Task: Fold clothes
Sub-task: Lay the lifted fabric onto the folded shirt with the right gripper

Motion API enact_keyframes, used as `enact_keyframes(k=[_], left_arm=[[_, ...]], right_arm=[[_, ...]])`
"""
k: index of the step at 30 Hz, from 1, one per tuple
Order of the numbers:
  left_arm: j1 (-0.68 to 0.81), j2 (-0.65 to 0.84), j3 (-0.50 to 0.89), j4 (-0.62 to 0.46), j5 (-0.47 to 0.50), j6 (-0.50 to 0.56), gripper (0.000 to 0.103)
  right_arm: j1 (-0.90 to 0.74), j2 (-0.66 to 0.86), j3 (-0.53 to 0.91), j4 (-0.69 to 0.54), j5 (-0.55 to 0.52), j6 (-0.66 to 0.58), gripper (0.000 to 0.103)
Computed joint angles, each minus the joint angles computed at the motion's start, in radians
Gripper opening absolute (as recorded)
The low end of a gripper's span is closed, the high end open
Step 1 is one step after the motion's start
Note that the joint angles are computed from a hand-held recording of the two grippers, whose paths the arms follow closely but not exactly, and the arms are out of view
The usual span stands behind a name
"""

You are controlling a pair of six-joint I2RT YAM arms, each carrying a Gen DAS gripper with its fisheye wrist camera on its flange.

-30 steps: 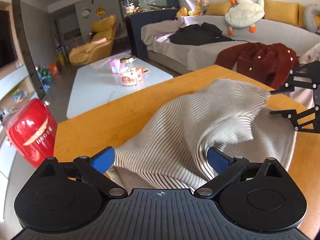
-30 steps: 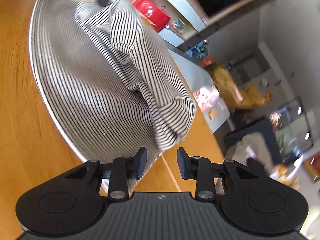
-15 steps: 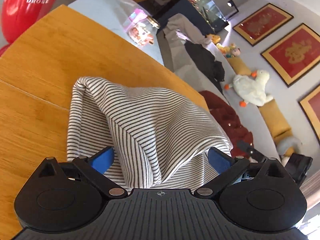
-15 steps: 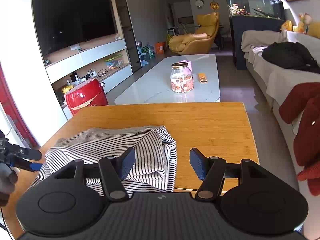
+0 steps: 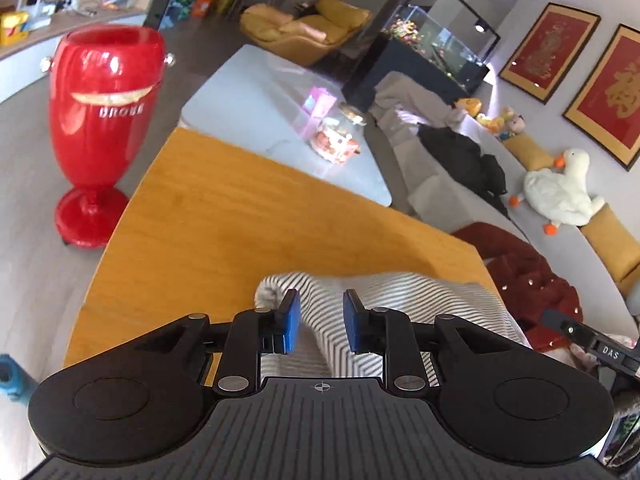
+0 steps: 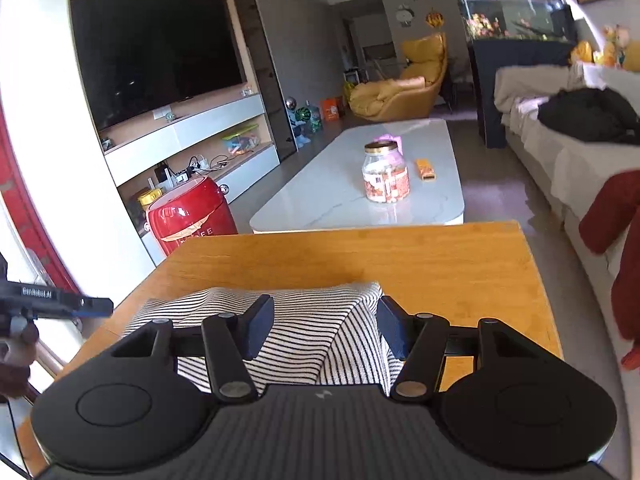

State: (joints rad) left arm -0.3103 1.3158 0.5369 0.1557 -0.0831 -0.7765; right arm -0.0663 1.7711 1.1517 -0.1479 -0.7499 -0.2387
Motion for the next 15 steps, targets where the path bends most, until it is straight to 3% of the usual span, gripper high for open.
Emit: enact_keyframes(k=[2, 5, 8, 10, 13, 15], left_arm=[[0.023, -0.035, -0.077, 0.071, 0.103, -0.063, 0.062], [0.032, -0.035, -0.167, 0.211, 0.232, -0.141, 0.080], [-0.001, 0.059, -0.147, 0.268, 0.228, -0.162, 0.084], [-0.011, 0.132, -0.111, 0.283, 0.212, -0.159, 0.085], [-0.007, 0.221, -0.080, 0.343, 0.216, -0.190, 0.086], [-0.009, 0.272, -0.061, 0.389, 0.212, -0.207, 0.088]], right_arm=[[-0.015, 0.036, 0.064, -0.101, -0.009, 0.033, 0.059], [-0.061, 0.142, 0.234, -0.372, -0.056, 0.087, 0.064], [-0.102, 0.235, 0.355, -0.572, -0.119, 0.153, 0.064], [-0.115, 0.265, 0.387, -0.640, -0.150, 0.183, 0.064], [-0.111, 0.332, 0.432, -0.694, -0.193, 0.291, 0.067], [-0.084, 0.379, 0.449, -0.662, -0.200, 0.368, 0.067]])
